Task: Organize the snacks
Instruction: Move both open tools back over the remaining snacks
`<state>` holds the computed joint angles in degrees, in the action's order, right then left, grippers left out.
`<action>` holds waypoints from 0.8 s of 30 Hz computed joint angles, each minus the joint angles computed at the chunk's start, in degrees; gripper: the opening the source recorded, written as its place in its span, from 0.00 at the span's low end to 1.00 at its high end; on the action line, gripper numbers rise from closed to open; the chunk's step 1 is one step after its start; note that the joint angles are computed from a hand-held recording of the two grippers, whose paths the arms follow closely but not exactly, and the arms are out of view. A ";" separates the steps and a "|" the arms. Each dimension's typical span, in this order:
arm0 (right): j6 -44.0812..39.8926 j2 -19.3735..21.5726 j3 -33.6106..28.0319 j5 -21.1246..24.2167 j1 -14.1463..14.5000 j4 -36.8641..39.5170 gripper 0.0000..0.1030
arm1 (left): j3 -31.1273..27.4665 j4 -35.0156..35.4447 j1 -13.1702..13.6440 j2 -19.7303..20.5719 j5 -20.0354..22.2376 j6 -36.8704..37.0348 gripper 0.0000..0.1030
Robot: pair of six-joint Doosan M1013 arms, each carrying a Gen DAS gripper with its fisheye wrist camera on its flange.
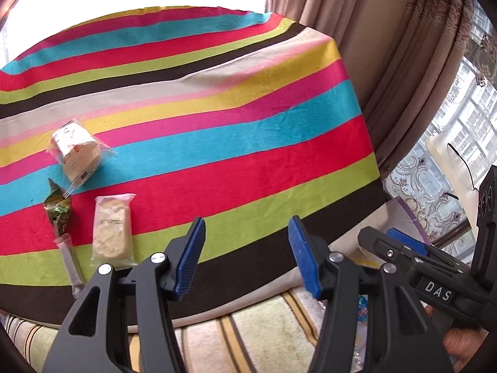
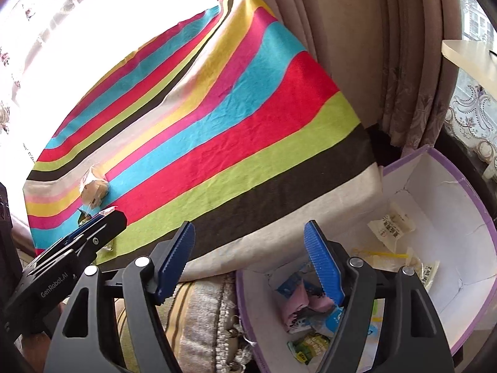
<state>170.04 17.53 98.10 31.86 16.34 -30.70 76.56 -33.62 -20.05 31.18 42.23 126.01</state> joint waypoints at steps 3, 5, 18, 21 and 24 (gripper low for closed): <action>-2.48 1.13 -1.69 -0.11 0.47 1.50 0.71 | -0.33 0.19 1.28 0.22 -0.44 -1.82 0.54; -4.13 1.94 -2.92 -0.01 0.83 2.63 0.71 | -0.57 0.20 2.14 0.34 -0.55 -2.98 0.54; -13.24 7.14 -10.50 1.32 2.66 8.47 0.71 | -2.94 4.73 8.58 2.24 -1.29 -15.08 0.54; -15.80 8.25 -12.27 2.23 3.13 9.53 0.71 | -3.77 5.05 9.71 2.92 -0.90 -16.97 0.54; -18.62 9.48 -14.25 3.02 3.65 10.77 0.72 | -4.20 5.17 10.46 3.25 -0.57 -17.59 0.54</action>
<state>151.42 27.01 83.84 34.88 19.99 -19.93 72.36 -28.45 -9.59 34.43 41.66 108.41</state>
